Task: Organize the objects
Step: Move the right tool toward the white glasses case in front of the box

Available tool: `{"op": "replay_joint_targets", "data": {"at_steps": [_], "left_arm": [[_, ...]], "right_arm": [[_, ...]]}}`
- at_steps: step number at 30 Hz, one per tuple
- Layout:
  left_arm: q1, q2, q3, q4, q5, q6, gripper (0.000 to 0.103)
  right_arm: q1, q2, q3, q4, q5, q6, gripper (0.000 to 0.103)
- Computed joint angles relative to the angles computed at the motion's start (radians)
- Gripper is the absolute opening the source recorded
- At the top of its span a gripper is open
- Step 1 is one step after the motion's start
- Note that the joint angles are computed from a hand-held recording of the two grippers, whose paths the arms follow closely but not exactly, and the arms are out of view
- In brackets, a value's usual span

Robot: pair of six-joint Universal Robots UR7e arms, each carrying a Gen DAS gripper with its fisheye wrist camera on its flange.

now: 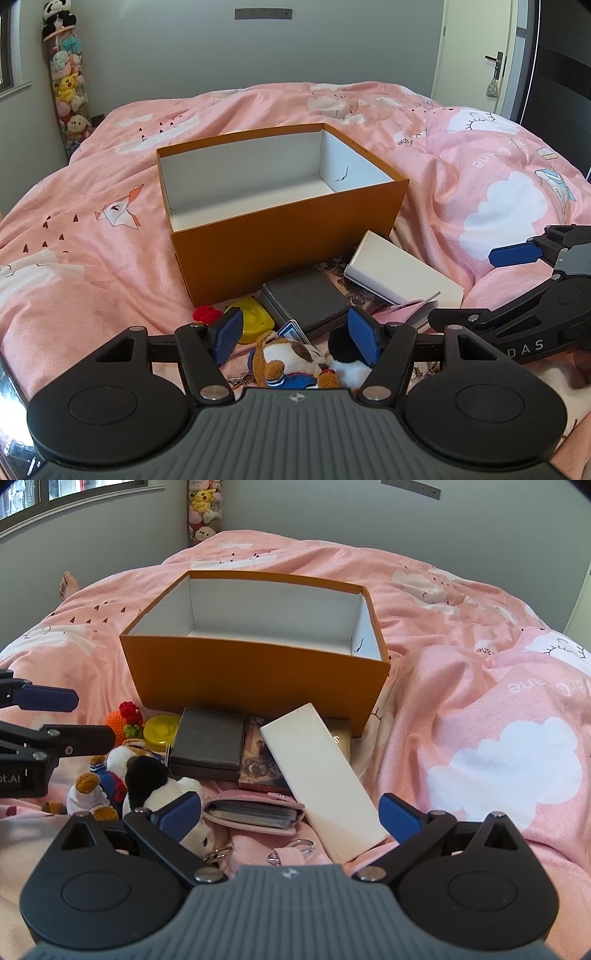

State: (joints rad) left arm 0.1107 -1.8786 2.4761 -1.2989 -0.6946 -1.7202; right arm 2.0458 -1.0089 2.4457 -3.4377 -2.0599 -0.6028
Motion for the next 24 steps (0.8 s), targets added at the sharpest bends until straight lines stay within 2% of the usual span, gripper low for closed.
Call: {"op": "replay_joint_targets", "data": {"at_steps": [10, 18, 21, 24], "left_arm": [[0.083, -0.001, -0.01, -0.081, 0.016, 0.092, 0.075], [0.178, 0.026, -0.027, -0.182, 0.049, 0.237, 0.075], [0.219, 0.046, -0.028, -0.252, 0.063, 0.3, 0.075], [0.26, 0.07, -0.028, -0.323, 0.069, 0.36, 0.075]], "right_arm": [[-0.02, 0.001, -0.053, 0.096, 0.022, -0.016, 0.1], [-0.039, 0.027, -0.152, 0.23, 0.05, -0.057, 0.067], [-0.048, 0.053, -0.19, 0.282, 0.051, -0.085, 0.058], [-0.059, 0.078, -0.222, 0.345, 0.051, -0.101, 0.054]]}}
